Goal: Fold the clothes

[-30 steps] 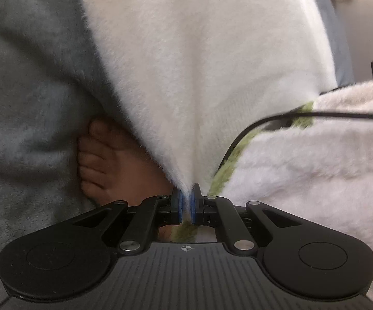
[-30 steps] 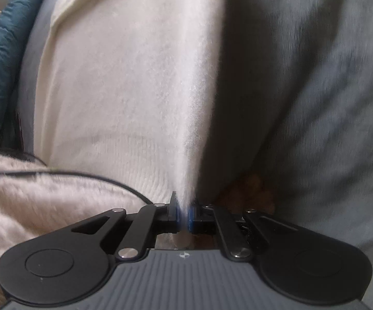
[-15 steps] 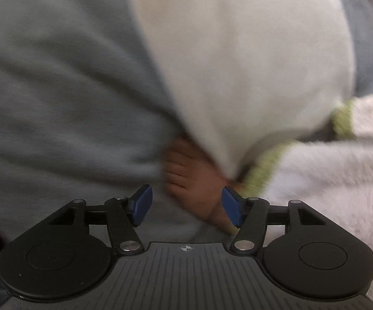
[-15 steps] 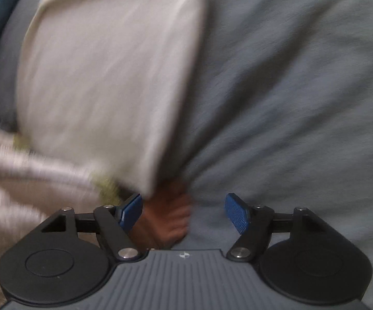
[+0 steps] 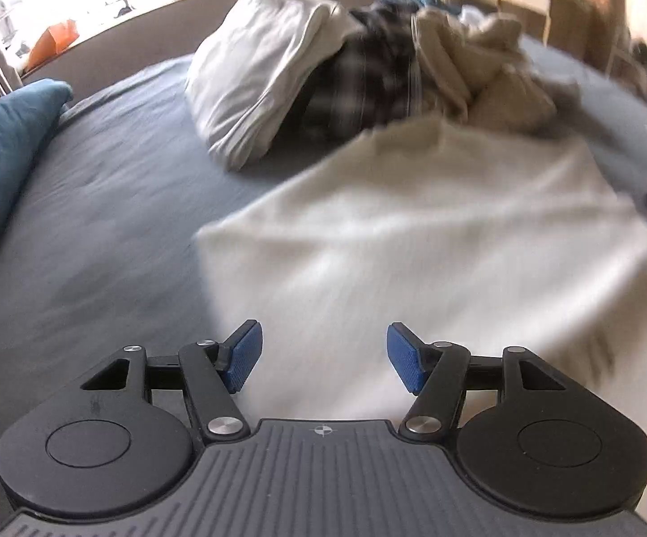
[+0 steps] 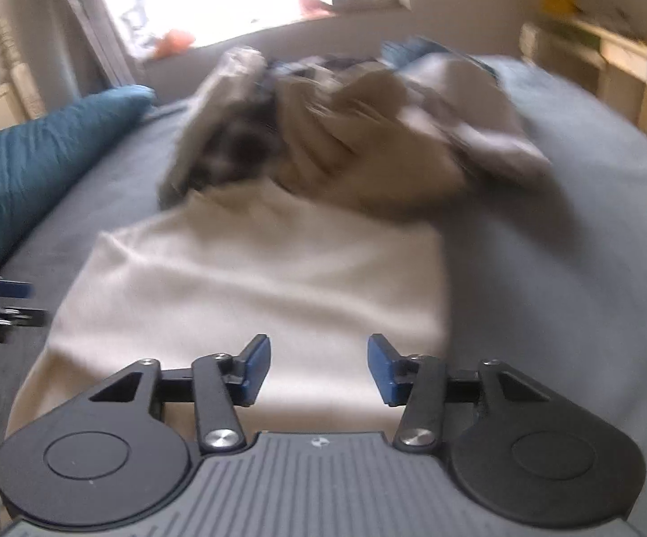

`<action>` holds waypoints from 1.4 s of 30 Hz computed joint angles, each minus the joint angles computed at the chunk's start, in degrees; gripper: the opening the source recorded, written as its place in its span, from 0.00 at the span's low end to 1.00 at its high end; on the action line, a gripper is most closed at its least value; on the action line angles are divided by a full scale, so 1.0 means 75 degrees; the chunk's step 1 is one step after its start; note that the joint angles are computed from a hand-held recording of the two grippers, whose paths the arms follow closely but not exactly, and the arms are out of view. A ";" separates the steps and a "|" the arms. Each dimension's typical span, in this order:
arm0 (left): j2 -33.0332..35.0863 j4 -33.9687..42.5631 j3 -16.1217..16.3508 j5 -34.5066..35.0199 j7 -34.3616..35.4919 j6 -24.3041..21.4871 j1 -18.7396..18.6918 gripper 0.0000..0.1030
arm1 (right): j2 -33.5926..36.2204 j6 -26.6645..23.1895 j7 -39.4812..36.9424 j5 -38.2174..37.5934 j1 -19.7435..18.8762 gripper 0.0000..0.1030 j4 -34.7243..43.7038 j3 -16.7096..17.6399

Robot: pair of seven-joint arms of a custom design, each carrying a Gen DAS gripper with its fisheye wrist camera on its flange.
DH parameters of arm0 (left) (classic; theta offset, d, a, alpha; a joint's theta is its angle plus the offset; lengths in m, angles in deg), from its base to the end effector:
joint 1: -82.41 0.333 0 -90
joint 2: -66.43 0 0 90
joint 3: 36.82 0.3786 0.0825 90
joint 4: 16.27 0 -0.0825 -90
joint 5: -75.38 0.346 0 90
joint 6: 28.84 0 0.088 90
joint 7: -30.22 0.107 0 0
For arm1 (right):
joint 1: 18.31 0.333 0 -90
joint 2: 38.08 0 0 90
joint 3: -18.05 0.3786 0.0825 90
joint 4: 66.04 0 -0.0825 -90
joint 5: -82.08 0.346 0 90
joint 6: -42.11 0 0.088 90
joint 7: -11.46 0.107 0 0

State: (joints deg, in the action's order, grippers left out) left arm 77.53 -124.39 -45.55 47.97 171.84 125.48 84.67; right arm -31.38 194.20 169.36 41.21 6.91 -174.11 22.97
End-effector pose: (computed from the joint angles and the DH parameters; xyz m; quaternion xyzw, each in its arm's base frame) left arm 0.6259 -0.0475 0.5524 -0.4250 0.8388 -0.2736 0.2026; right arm 0.5171 0.3178 0.5919 -0.6053 0.6934 -0.2275 0.3179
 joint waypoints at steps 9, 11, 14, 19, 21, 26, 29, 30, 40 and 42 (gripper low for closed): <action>0.1069 -0.0579 -0.0471 -0.0132 -0.0522 0.3398 -0.0893 0.60 | 0.2248 -0.0001 -0.0979 0.0189 0.0315 0.19 0.2374 -0.0500; 0.1122 -0.0624 -0.1427 -0.0330 -0.0114 0.3789 -0.0100 0.60 | 0.2409 -0.0074 -0.1346 0.0172 0.0400 0.20 0.2615 -0.0648; 0.1567 -0.0243 -0.2082 0.0090 0.0166 0.4076 0.0466 0.60 | 0.2670 -0.0043 -0.2403 0.0341 0.0315 0.23 0.2955 -0.0646; 0.2377 0.0950 -0.1936 0.0874 0.0118 0.3306 0.0394 0.60 | 0.3036 0.0090 -0.3727 0.0939 0.0056 0.40 0.3375 -0.0598; 0.2683 0.1499 -0.1932 0.0849 0.0041 0.2753 0.0387 0.60 | 0.3148 0.0161 -0.4153 0.1532 -0.0166 0.43 0.3457 -0.0420; 0.3188 0.2452 -0.1633 0.0417 -0.0488 0.1919 0.0155 0.60 | 0.3302 0.0246 -0.4596 0.2675 -0.0422 0.08 0.3501 -0.0315; 0.3295 0.2618 -0.1522 0.0165 -0.0763 0.1857 0.0075 0.60 | 0.3112 0.1037 -0.3724 0.2673 -0.0239 0.06 0.2974 -0.0798; 0.3311 0.2618 -0.1531 0.0100 -0.0789 0.1887 0.0079 0.60 | 0.3057 0.1315 -0.3447 0.2805 -0.0298 0.06 0.2780 -0.0814; 0.3405 0.2665 -0.2023 -0.0559 -0.0594 0.1709 0.0517 0.61 | 0.3024 0.2945 -0.2087 0.3929 -0.0860 0.04 0.1819 -0.0517; 0.3432 0.2768 -0.2032 -0.0757 -0.0622 0.1491 0.0564 0.61 | 0.2991 0.2610 -0.2206 0.3812 -0.0787 0.07 0.1978 -0.0550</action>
State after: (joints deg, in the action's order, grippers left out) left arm 103.27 -103.63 -60.79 42.29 167.18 136.66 88.90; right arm -8.95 213.78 152.82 69.80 1.01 -159.28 18.84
